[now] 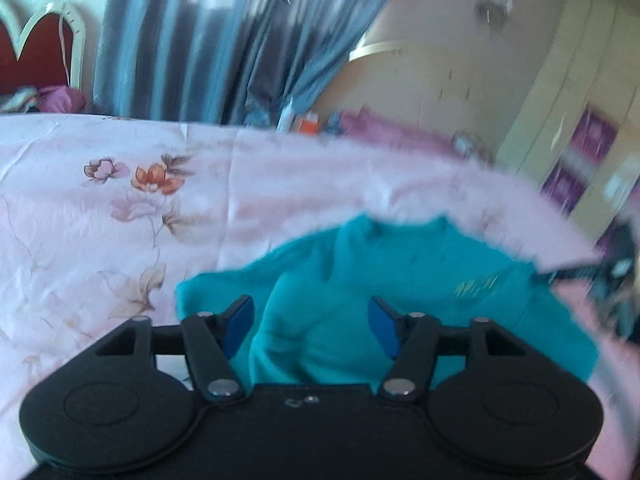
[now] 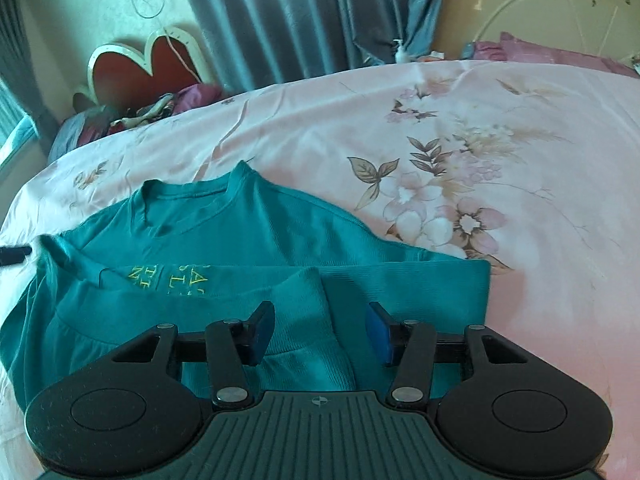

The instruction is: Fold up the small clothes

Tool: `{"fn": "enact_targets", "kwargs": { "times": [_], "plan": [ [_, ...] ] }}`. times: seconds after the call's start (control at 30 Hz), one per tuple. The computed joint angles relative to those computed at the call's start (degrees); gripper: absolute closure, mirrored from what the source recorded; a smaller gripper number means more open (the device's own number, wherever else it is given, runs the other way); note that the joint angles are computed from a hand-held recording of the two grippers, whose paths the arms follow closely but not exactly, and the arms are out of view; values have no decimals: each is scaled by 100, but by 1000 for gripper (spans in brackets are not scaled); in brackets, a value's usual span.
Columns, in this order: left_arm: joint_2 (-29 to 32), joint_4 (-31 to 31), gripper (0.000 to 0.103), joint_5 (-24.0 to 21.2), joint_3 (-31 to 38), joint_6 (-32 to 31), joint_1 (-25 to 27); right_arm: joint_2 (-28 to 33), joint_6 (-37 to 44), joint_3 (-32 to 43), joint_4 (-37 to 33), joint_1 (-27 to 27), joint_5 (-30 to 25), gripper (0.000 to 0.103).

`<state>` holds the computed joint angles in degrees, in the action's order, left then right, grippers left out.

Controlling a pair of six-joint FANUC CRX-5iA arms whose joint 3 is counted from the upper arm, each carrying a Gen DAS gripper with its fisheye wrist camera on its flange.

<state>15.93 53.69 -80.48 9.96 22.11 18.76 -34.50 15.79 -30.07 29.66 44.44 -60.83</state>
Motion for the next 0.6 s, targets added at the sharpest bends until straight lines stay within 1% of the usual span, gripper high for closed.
{"fn": "enact_targets", "kwargs": {
  "times": [0.03, 0.13, 0.17, 0.27, 0.33, 0.37, 0.4, 0.47, 0.5, 0.53, 0.57, 0.6],
  "plan": [
    [32, -38, 39, -46, 47, 75, 14, -32, 26, -25, -44, -30, 58, 52],
    [110, -488, 41, -82, 258, 109, -87, -16, 152, 0, -187, -132, 164, 52],
    [182, -619, 41, -116, 375, 130, -156, 6, 276, 16, -294, -206, 261, 52],
    [349, -1043, 43, -188, 653, -67, -365, 168, 711, 172, -549, -386, 385, 52],
    [446, -1242, 45, -133, 786, -109, -488, 336, 1177, 345, -794, -516, 424, 52],
    [524, -1314, 45, -171, 878, -125, -548, 432, 1404, 426, -842, -524, 371, 60],
    [541, -1373, 48, -123, 889, -187, -600, 521, 1606, 508, -905, -539, 313, 82],
    [529, -1340, 68, -27, 826, -354, -655, 586, 1789, 575, -959, -537, 283, 97],
    [556, -1256, 94, -70, 826, -343, -659, 554, 1769, 527, -852, -476, 294, 100],
    [483, -1113, 95, 41, 684, -418, -643, 494, 1662, 432, -642, -368, 291, 100],
    [326, -835, 95, 266, 380, -610, -602, 385, 1373, 270, -282, -202, 280, 101],
    [145, -429, 96, 488, 5, -783, -537, 202, 783, -7, 338, 29, 255, 101]
  ]
}}
